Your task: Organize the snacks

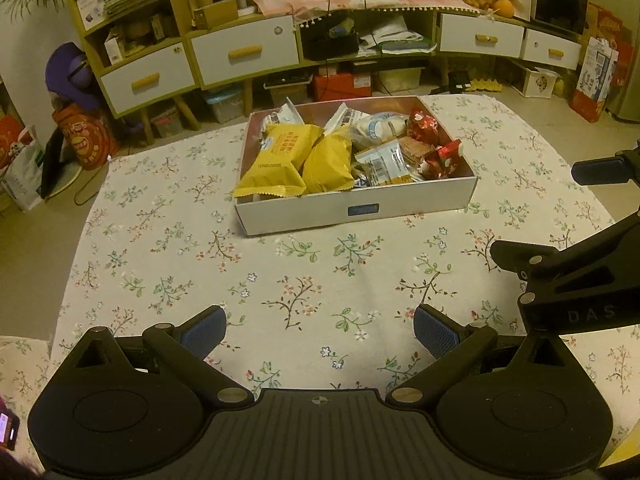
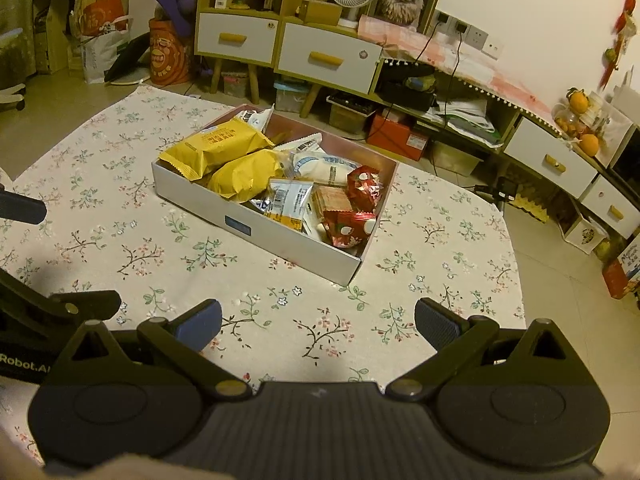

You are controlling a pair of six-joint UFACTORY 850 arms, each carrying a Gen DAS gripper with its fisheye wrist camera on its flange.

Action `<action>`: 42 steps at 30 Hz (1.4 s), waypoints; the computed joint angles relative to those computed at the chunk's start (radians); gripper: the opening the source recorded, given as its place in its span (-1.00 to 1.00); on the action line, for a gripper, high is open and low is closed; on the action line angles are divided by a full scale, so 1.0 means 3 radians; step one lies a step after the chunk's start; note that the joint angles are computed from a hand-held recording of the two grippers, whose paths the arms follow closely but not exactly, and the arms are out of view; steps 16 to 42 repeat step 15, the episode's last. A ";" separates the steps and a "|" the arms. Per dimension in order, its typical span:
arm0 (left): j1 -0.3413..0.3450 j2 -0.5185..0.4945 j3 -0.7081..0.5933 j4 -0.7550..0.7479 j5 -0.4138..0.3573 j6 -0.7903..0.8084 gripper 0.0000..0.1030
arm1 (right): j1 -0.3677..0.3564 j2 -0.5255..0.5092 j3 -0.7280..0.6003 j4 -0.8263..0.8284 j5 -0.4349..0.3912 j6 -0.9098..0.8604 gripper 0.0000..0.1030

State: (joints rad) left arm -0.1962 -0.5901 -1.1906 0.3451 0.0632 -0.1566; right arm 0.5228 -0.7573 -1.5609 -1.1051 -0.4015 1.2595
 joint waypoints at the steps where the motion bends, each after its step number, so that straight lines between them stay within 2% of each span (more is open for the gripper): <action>1: -0.0001 0.0000 0.0000 0.0013 0.0000 -0.0013 0.96 | 0.0000 0.0000 0.0000 0.0000 0.0000 0.0000 1.00; 42: -0.0003 -0.0016 -0.0005 -0.0016 -0.0005 0.0025 0.96 | 0.0002 -0.0011 -0.0001 -0.0014 -0.0018 0.0015 1.00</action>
